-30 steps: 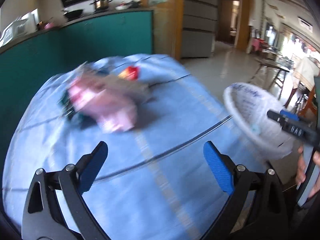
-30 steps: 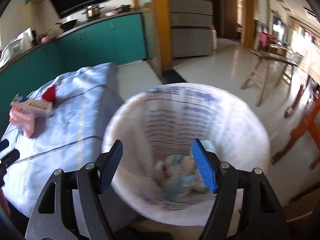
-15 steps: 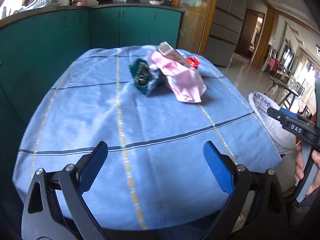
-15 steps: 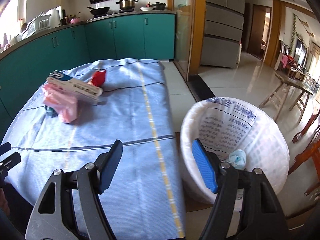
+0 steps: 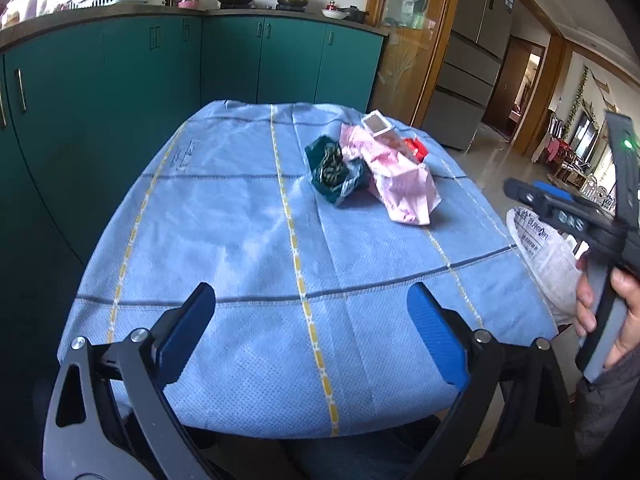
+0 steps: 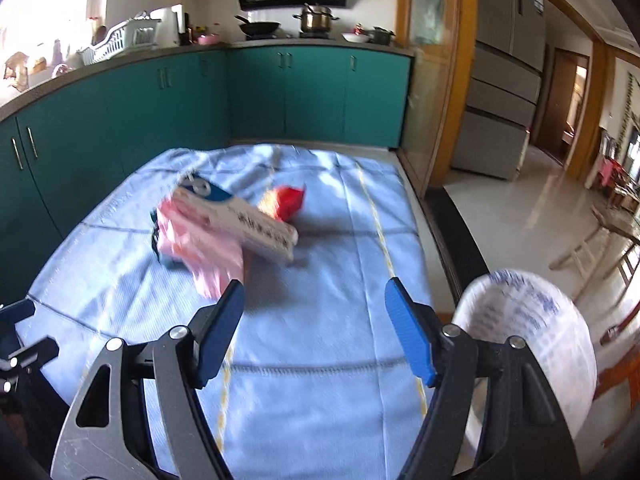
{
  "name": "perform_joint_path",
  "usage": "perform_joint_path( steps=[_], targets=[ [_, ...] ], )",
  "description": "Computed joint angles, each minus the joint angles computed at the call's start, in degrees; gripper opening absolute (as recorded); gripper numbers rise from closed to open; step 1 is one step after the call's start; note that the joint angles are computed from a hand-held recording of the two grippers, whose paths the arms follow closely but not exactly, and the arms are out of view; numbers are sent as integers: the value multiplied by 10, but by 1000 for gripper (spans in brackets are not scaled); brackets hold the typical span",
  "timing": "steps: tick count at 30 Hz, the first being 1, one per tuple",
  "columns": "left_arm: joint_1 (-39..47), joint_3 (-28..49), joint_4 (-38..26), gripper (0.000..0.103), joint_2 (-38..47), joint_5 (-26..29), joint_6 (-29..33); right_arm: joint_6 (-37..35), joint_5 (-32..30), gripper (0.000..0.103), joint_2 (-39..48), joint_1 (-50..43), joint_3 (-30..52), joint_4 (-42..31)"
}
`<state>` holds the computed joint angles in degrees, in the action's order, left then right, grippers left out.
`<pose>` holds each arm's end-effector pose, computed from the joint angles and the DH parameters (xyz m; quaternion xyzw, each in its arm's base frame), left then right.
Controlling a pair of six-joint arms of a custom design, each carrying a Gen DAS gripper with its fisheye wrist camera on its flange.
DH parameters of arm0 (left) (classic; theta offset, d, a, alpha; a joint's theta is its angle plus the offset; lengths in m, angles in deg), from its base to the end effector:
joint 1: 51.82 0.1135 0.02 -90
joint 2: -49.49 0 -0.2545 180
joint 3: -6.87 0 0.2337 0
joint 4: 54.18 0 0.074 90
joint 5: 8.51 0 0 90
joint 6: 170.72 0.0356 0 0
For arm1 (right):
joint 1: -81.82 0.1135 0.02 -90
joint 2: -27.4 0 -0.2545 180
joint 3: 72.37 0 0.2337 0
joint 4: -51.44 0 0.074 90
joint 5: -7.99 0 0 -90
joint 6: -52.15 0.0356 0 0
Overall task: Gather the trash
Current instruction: 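Grasp the white-and-blue ointment box with the right tool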
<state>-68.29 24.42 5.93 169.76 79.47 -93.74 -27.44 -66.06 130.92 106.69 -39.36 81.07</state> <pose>0.1706 -0.0491 0.0312 0.0205 0.9154 -0.0867 0.3927 0.2212 0.0918 0.0698 -0.0562 0.9008 0.0045 0.4305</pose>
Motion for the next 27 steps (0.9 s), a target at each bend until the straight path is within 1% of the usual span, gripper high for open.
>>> perform_joint_path(
  steps=[2, 4, 6, 7, 9, 11, 14, 15, 16, 17, 18, 19, 20, 22, 24, 26, 27],
  targets=[
    [-4, 3, -29, 97, -33, -8, 5, -9, -27, 71, -4, -18, 28, -25],
    [-9, 12, -56, 97, -51, -16, 5, -24, -72, 71, -1, -36, 69, -60],
    [-9, 25, -80, 97, -58, -14, 5, -51, -108, 72, 11, -41, 116, -95],
    [-10, 33, -94, 97, -60, -12, 4, -71, -123, 74, 25, -38, 147, -115],
    [-12, 50, -120, 97, -59, -11, 1, -107, -151, 75, 62, -34, 205, -147],
    [-15, 60, -135, 97, -57, -14, -1, -155, -199, 75, 125, -37, 296, -206],
    [-23, 62, -140, 97, -57, -26, -2, -202, -240, 75, 199, -44, 395, -270],
    [-25, 63, -142, 97, -58, -30, -2, -225, -265, 75, 229, -51, 433, -290],
    [-26, 63, -146, 97, -59, -34, -2, -233, -285, 75, 243, -56, 450, -298],
    [-26, 64, -151, 97, -60, -38, -2, -242, -319, 76, 258, -65, 474, -317],
    [-26, 65, -158, 97, -63, -41, -3, -250, -355, 77, 276, -74, 505, -346],
    [-25, 67, -162, 97, -63, -42, -3, -257, -378, 80, 295, -80, 538, -378],
    [-24, 68, -169, 97, -68, -44, -5, -264, -387, 80, 311, -81, 567, -407],
    [-19, 68, -172, 97, -69, -42, -8, -269, -395, 80, 324, -82, 587, -428],
    [-15, 68, -173, 97, -71, -39, -9, -267, -420, 77, 321, -85, 577, -426],
    [-13, 70, -176, 97, -71, -38, -10, -267, -441, 66, 310, -86, 555, -418],
    [-12, 72, -177, 97, -69, -37, -11, -263, -440, 64, 307, -83, 546, -414]
  ],
)
